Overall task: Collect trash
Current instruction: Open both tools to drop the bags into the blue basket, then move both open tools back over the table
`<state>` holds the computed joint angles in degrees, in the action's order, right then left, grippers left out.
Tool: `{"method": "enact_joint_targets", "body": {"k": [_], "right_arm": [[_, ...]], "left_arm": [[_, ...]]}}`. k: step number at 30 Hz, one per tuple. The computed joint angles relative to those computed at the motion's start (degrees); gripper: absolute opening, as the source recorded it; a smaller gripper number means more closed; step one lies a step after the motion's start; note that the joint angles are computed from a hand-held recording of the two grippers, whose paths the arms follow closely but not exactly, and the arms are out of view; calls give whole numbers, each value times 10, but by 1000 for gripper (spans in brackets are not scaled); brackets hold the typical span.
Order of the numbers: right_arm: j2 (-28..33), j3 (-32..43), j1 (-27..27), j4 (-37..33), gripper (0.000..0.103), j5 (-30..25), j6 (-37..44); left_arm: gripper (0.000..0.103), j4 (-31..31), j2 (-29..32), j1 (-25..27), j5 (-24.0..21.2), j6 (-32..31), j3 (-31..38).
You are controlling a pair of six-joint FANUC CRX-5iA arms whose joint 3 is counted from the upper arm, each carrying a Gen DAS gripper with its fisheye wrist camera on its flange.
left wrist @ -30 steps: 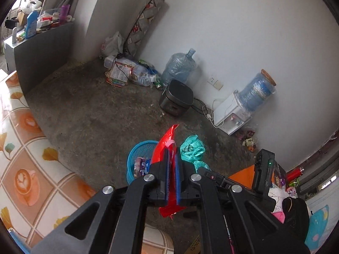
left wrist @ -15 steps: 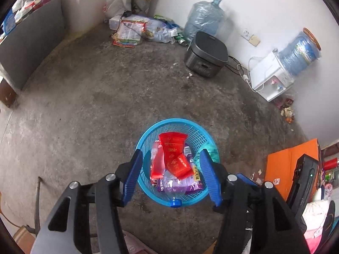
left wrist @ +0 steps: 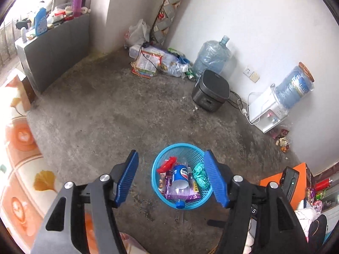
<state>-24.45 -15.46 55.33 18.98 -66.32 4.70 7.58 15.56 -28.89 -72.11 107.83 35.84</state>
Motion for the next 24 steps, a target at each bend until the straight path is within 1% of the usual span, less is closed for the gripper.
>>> {"method": "enact_joint_targets", "body": {"k": [2,3,7,9,12,13,14,16,17,18,19,22,24], "right_arm": [[2,11,24,27,63,2,-2],[4,18,36,41,66,5,2],[16,37,87,97,77,30,14],[26,51,106,106,83,48,36],[45,77,136,109,86,66,77],[54,89,146,107,87,69,93],[63,100,155,106,87,68,108],[82,124,170,95,88,69,147],[89,133,176,87,88,73,165],[96,142,179,78,88,77,178],[103,150,183,65,88,85,191],[121,171,188,22,88,113,231],[135,191,190,-16,88,123,272]], "left_arm": [[69,-19,-43,6,12,3,-22],[69,-30,-64,9,17,3,-31],[77,-76,-154,24,33,11,-76],[82,-90,-202,36,37,11,-105],[88,-115,-281,58,36,19,-155],[90,-132,-308,62,35,26,-170],[91,-163,-335,59,31,40,-182],[92,-251,-383,26,10,78,-198],[92,-293,-404,10,-9,97,-203],[92,-320,-425,3,-29,112,-210],[92,-329,-445,8,-47,122,-220],[92,-304,-511,72,-91,131,-257],[92,-305,-548,103,-128,134,-274]]}}
